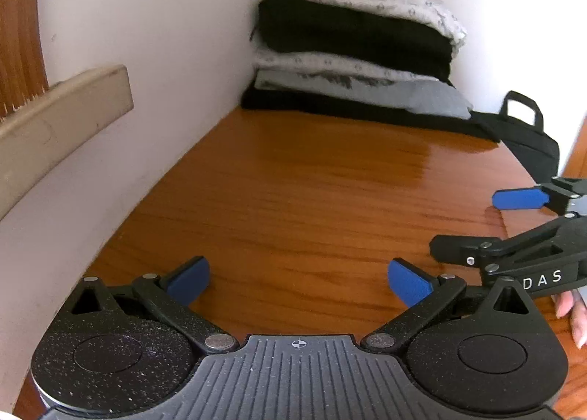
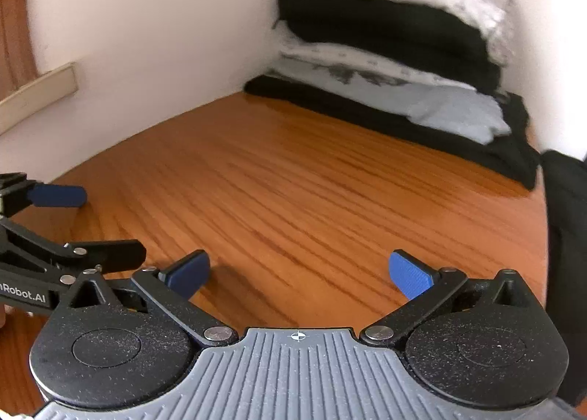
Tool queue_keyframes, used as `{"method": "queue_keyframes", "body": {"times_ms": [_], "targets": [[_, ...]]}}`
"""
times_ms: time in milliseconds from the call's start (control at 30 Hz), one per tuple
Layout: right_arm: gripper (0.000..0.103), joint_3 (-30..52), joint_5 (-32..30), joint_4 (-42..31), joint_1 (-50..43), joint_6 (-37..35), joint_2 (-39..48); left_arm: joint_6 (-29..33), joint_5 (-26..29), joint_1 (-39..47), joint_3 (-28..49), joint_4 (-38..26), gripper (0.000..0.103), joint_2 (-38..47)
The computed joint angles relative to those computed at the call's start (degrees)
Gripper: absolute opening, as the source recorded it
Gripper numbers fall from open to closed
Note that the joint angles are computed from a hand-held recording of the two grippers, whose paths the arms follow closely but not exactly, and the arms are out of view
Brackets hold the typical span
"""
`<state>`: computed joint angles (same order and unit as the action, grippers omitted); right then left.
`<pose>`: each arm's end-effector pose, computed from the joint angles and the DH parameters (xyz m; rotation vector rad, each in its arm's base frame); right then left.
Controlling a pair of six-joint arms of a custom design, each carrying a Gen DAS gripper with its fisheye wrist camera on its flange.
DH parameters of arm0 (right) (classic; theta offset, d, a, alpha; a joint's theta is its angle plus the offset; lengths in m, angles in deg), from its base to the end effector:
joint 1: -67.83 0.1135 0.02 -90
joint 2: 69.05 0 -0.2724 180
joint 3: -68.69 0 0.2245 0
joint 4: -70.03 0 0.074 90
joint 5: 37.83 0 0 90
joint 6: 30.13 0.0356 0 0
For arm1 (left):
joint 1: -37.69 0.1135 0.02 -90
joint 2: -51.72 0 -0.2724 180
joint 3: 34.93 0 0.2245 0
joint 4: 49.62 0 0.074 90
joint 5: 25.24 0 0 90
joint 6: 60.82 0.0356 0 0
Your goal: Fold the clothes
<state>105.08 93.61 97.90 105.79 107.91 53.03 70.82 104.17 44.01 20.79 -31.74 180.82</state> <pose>0.1999 0.1261 0.0352 0.4424 2.2208 -0.1799 0.3141 0.0120 0.0261 0.9372 2.1043 -0.4603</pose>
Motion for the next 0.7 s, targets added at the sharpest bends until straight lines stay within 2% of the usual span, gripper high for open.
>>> {"method": "queue_keyframes", "body": {"times_ms": [200, 367, 700], "targets": [[0.103, 2.2, 3.4, -8.6, 2.8, 8.5, -0.4, 1.6, -0.9, -0.7, -1.1, 1.1, 0.103, -0.2], [0.103, 5.6, 6.7, -21.4, 6.8, 20.6, -1.1, 1.8, -0.7, -0.5, -1.0, 0.7, 0.103, -0.3], [0.103, 13.5, 8.9, -42.0, 12.4, 38.9, 0.1, 2.3, -0.5, -0.6, -0.4, -0.4, 0.103, -0.4]]}}
